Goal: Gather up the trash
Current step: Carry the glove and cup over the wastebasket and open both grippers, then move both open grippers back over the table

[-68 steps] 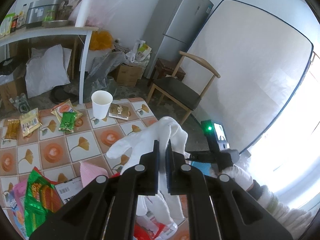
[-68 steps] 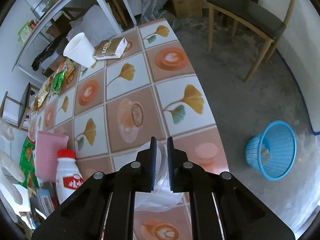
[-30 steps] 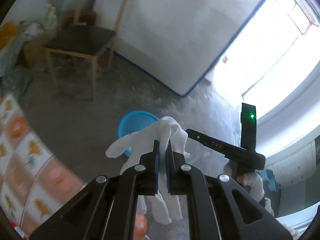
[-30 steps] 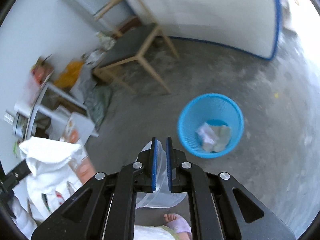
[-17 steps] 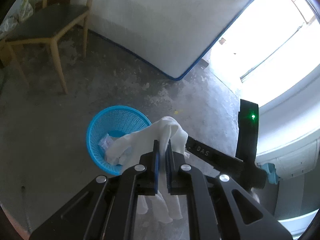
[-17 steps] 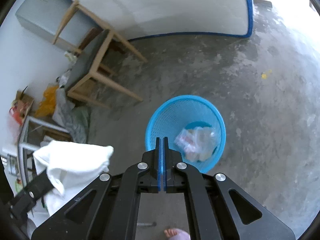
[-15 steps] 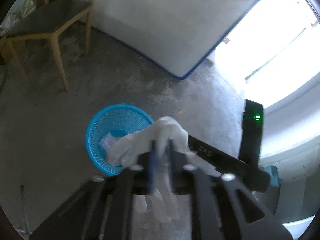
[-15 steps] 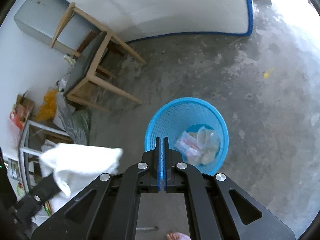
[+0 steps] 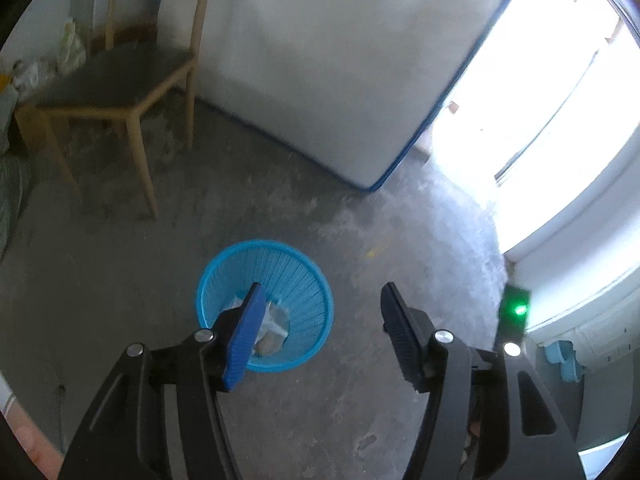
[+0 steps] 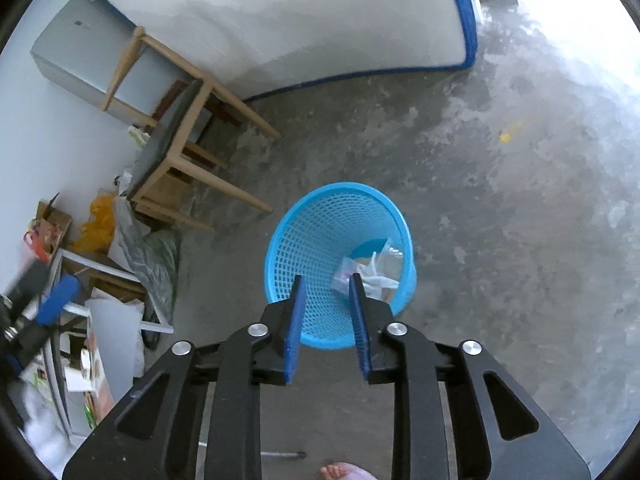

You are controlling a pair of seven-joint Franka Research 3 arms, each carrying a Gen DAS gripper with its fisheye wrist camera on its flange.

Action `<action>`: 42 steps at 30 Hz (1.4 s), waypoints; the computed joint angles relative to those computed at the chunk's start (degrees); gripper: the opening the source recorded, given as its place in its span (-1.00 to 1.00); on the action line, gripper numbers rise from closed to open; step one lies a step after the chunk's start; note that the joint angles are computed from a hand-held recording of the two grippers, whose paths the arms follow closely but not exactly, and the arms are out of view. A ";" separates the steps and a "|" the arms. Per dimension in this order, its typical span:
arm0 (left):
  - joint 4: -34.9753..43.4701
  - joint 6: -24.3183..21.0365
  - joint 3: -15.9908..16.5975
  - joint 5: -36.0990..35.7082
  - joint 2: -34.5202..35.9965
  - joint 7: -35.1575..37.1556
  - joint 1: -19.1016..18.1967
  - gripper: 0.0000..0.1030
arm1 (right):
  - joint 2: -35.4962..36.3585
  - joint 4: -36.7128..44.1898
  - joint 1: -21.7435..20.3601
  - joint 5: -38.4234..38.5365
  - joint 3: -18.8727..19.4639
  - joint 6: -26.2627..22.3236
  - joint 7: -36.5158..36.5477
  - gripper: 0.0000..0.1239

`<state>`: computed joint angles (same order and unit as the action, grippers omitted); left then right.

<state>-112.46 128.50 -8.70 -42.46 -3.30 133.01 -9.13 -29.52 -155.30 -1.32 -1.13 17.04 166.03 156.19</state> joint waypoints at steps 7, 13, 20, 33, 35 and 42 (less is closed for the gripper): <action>-12.07 -6.00 8.69 -8.34 -19.50 7.96 0.71 0.44 | -12.79 -2.08 0.72 -4.86 7.04 -8.89 3.86 -0.12; -23.70 -7.42 16.66 -0.85 -35.46 7.08 4.40 0.48 | -14.97 1.32 6.39 -7.49 8.65 -16.52 2.77 -0.05; -30.78 -5.70 26.02 9.23 -48.23 7.88 10.25 0.49 | -9.97 8.89 10.55 -10.08 9.61 -16.17 -0.02 0.03; -38.09 6.99 39.05 18.38 -60.08 3.27 22.29 0.51 | 11.86 31.41 20.17 -13.57 9.85 -12.44 -9.81 0.05; -38.59 9.69 39.55 19.94 -59.89 2.89 22.99 0.51 | 17.03 36.62 22.84 -13.65 9.10 -13.33 -12.10 0.06; -38.47 13.32 42.27 23.37 -57.63 1.81 23.31 0.51 | 31.34 53.24 30.22 -15.39 7.55 -19.70 -16.68 0.06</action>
